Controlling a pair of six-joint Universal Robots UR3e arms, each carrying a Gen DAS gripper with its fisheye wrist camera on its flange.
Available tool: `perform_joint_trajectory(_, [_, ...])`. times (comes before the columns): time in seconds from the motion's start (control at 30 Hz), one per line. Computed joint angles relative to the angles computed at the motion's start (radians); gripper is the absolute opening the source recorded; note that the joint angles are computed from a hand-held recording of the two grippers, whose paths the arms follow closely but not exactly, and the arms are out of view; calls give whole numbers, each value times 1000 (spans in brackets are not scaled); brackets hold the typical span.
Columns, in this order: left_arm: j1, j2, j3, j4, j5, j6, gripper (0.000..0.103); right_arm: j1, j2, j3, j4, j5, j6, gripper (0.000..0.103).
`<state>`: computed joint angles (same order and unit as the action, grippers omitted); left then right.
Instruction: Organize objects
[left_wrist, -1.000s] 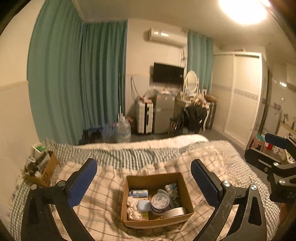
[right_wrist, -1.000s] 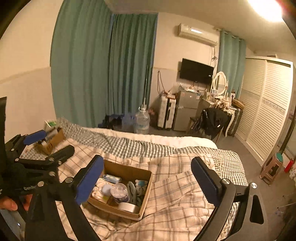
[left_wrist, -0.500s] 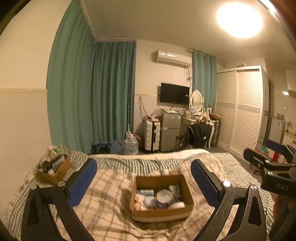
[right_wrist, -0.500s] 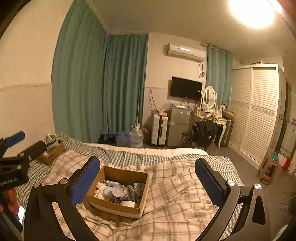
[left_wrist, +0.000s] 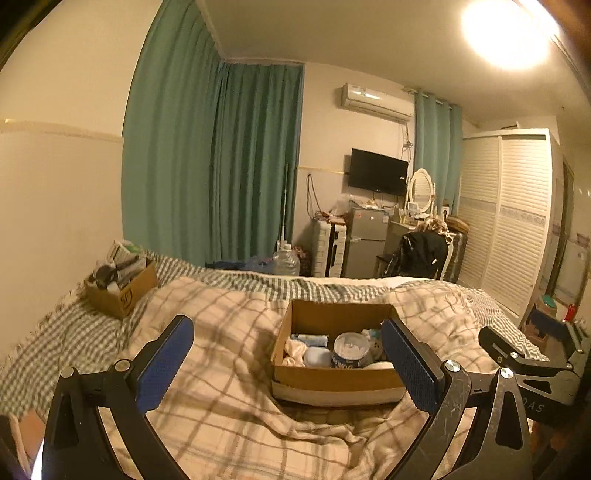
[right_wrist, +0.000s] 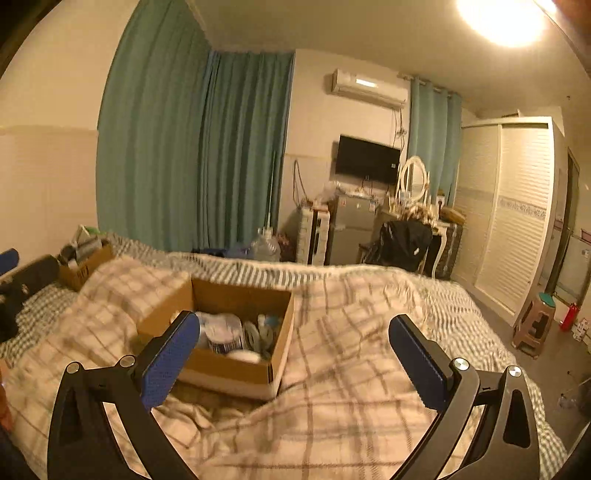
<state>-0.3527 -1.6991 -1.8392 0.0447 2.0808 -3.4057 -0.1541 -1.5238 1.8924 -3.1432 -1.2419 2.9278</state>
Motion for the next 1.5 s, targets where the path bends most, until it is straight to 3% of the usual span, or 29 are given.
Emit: perform_joint_trajectory(1.5, [9, -10, -23, -36, -27, -9, 103, 34, 41, -7, -6, -41, -9, 103])
